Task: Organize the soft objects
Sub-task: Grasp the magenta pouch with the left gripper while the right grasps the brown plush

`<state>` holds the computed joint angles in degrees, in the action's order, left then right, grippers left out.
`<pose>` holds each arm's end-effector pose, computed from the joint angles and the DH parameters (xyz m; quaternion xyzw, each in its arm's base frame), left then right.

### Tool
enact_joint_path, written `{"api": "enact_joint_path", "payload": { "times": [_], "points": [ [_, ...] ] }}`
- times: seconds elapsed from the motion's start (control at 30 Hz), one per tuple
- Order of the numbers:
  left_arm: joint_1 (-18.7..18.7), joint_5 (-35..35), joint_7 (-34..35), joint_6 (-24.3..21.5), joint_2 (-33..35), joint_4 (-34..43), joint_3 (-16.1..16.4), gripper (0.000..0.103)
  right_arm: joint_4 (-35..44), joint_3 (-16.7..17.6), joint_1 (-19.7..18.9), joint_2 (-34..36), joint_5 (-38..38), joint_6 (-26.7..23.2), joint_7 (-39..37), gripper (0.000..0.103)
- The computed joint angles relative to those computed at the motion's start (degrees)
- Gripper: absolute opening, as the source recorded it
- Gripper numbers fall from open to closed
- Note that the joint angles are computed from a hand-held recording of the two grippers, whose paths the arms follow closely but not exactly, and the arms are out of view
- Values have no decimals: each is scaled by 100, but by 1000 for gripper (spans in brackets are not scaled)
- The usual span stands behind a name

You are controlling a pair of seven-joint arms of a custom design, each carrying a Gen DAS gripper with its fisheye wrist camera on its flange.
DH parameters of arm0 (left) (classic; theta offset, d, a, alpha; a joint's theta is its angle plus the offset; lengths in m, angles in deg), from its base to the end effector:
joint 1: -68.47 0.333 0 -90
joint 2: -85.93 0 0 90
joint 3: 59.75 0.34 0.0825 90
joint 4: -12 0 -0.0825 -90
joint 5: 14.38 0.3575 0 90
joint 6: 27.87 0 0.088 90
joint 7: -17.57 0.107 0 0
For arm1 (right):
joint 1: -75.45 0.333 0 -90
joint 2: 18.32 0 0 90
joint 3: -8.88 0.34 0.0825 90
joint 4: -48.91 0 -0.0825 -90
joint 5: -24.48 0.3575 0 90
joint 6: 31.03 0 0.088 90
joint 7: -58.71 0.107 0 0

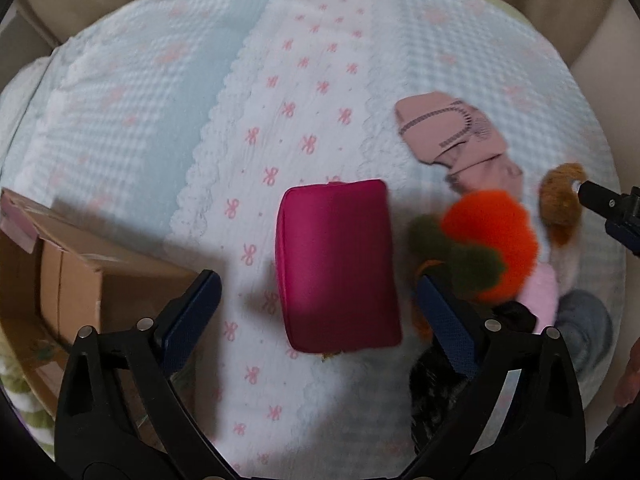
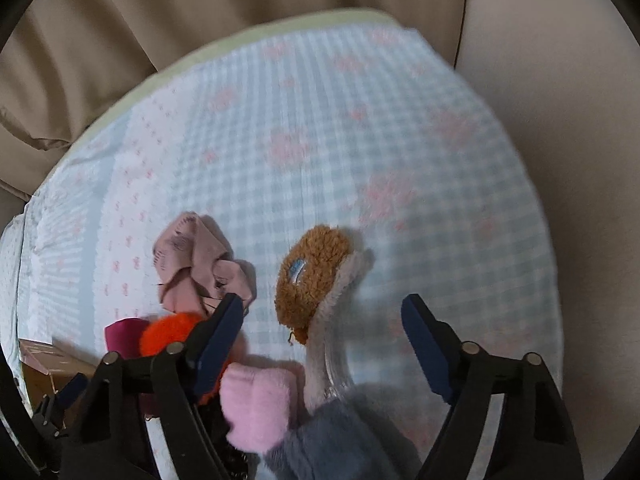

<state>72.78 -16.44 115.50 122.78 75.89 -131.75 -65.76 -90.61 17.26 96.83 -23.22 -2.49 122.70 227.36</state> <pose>0.4526 -0.0134 0.4176 -0.6486 0.7468 -0.0995 0.1081 0.4105 0.2520 0.4111 -0.5142 0.8305 -0.1150 0.1805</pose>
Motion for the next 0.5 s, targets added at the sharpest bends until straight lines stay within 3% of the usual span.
{"api": "enact_joint_path", "payload": {
  "times": [0.13, 0.23, 0.37, 0.5],
  "points": [
    [21, 88, -71, 74, 309, 82, 4, 94, 43, -107, -28, 339, 304, 320, -299, 71],
    [-7, 11, -1, 25, 523, 190, 51, 87, 116, -157, -39, 570, 604, 486, -583, 59],
    [-70, -549, 428, -192, 755, 382, 139, 65, 177, -193, -27, 745, 831, 561, -728, 40],
    [-101, -533, 457, -295, 840, 481, 121, 56, 170, -227, -4, 750, 753, 585, -572, 36]
  ]
}}
